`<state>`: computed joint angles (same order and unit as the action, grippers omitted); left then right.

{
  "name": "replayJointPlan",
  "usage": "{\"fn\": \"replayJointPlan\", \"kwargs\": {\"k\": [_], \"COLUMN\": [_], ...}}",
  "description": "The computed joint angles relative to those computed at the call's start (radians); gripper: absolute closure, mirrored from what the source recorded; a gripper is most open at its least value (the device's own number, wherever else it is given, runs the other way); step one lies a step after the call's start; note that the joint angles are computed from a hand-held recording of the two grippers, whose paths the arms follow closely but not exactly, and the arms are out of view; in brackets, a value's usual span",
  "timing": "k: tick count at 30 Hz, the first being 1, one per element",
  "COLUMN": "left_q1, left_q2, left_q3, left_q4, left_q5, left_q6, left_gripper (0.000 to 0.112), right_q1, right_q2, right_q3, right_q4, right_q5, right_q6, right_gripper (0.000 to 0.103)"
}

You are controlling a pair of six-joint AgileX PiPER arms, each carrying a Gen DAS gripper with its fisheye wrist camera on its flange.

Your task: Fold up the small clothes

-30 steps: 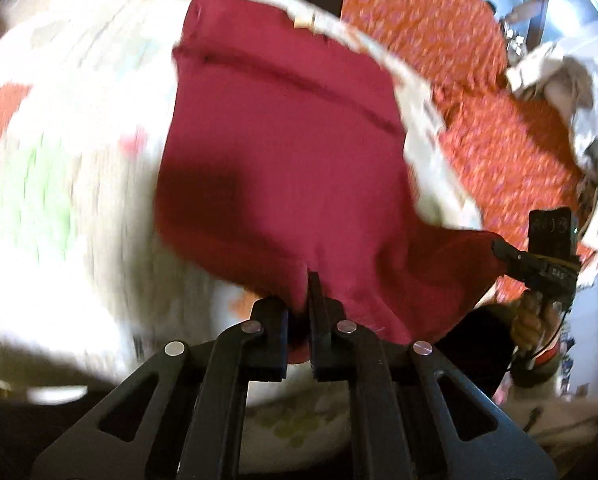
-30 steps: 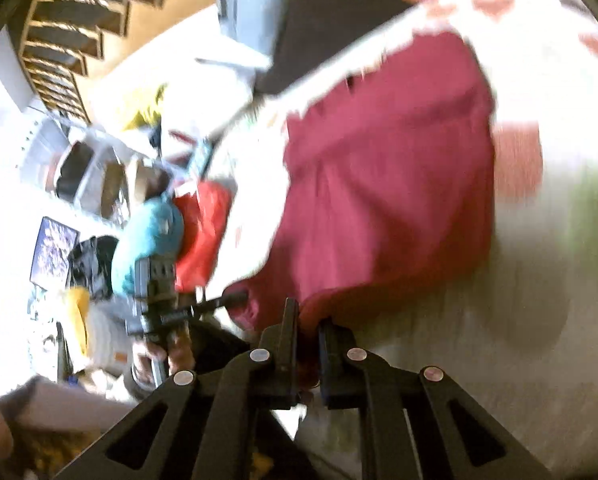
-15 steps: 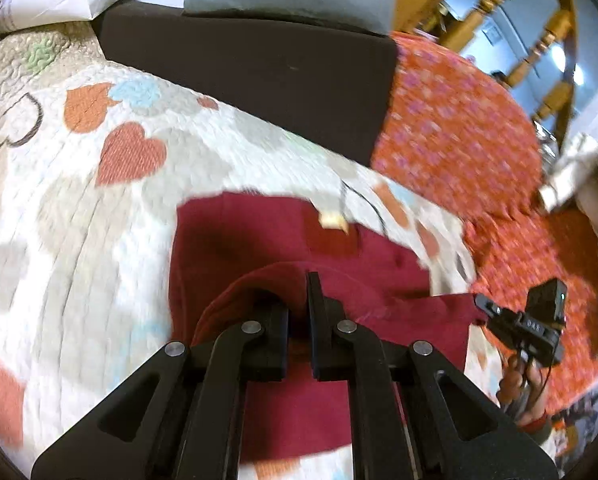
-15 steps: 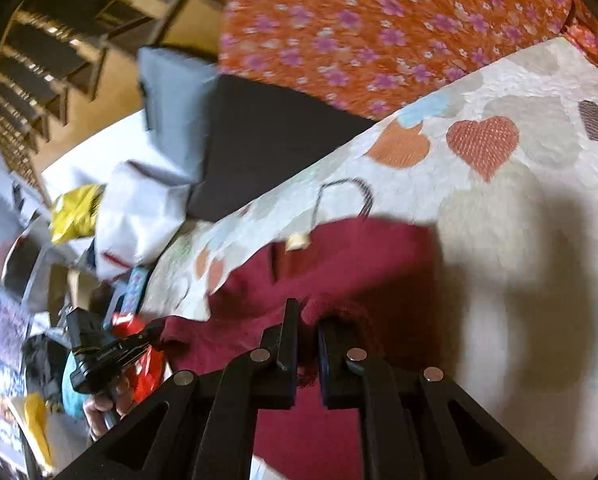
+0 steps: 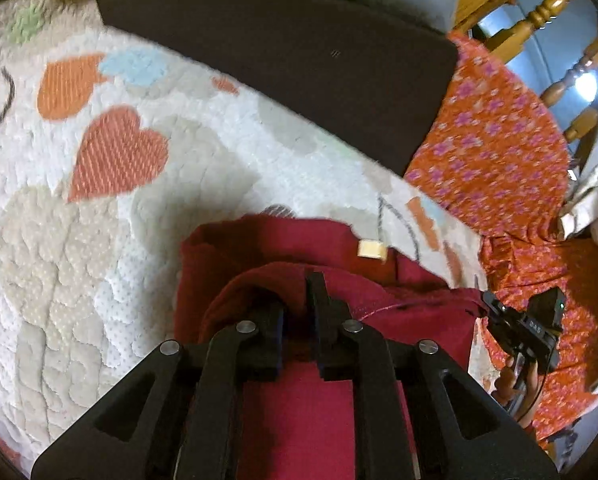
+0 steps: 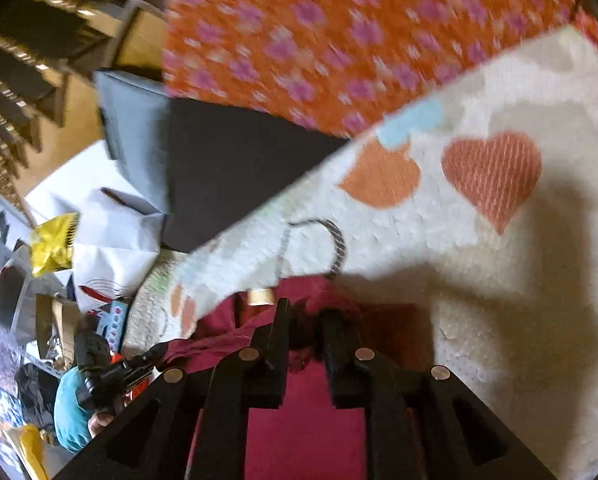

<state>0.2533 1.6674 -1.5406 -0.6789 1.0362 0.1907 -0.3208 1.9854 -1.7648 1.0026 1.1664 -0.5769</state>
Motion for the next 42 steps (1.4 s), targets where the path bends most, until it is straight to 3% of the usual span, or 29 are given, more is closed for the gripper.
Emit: {"fn": "replayJointPlan", "kwargs": {"k": [5, 7, 8, 9, 11, 12, 13, 16, 18, 21, 28, 34, 37, 42], "left_q1": [-0.062, -0.063, -0.057, -0.046, -0.036, -0.033, -0.033, 0.001, 0.018, -0.025, -0.147, -0.180, -0.175, -0.183], "left_q2": [-0.058, -0.055, -0.049, -0.033, -0.010, -0.001, -0.004, -0.012, -0.027, -0.052, 0.027, 0.107, 0.097, 0.035], "left_q3": [0.012, 0.015, 0.016, 0.014, 0.007, 0.009, 0.014, 0.021, 0.028, 0.045, 0.027, -0.002, 0.008, 0.050], "left_q4": [0.089, 0.086, 0.071, 0.041, 0.009, 0.004, 0.012, -0.043, -0.067, 0.012, 0.259, 0.384, 0.375, 0.404], "left_q5": [-0.065, -0.072, -0.069, -0.057, -0.041, -0.046, -0.062, -0.068, -0.081, -0.133, -0.184, -0.178, -0.178, -0.189], "left_q6": [-0.036, -0.030, -0.019, -0.003, 0.014, 0.016, 0.010, 0.031, 0.041, 0.010, -0.162, -0.252, -0.249, -0.262], "left_gripper": [0.101, 0.089, 0.085, 0.077, 0.062, 0.051, 0.048, 0.048, 0.048, 0.048, 0.048, 0.048, 0.048, 0.048], "right_q1": [0.055, 0.049, 0.043, 0.035, 0.024, 0.025, 0.024, -0.003, 0.007, 0.106, 0.250, 0.287, 0.291, 0.254], "right_q2": [-0.162, -0.169, -0.168, -0.157, -0.118, -0.097, -0.081, -0.141, -0.164, -0.177, -0.045, 0.119, 0.064, -0.144], "right_q3": [0.146, 0.154, 0.158, 0.155, 0.122, 0.087, 0.052, 0.124, 0.146, 0.134, 0.034, -0.162, -0.122, 0.111], "right_q4": [-0.088, -0.053, -0.023, 0.014, 0.054, 0.037, 0.013, 0.070, 0.073, -0.079, -0.375, -0.578, -0.588, -0.482], "right_q5": [-0.144, -0.150, -0.144, -0.127, -0.087, -0.064, -0.044, -0.095, -0.085, -0.132, -0.316, -0.243, -0.258, -0.304], "right_q6": [-0.073, -0.079, -0.093, -0.108, -0.090, -0.053, -0.012, -0.071, -0.124, -0.125, 0.110, 0.261, 0.253, 0.118], "right_gripper": [0.089, 0.088, 0.079, 0.059, 0.042, 0.042, 0.042, 0.042, 0.043, 0.053, 0.054, 0.055, 0.055, 0.055]}}
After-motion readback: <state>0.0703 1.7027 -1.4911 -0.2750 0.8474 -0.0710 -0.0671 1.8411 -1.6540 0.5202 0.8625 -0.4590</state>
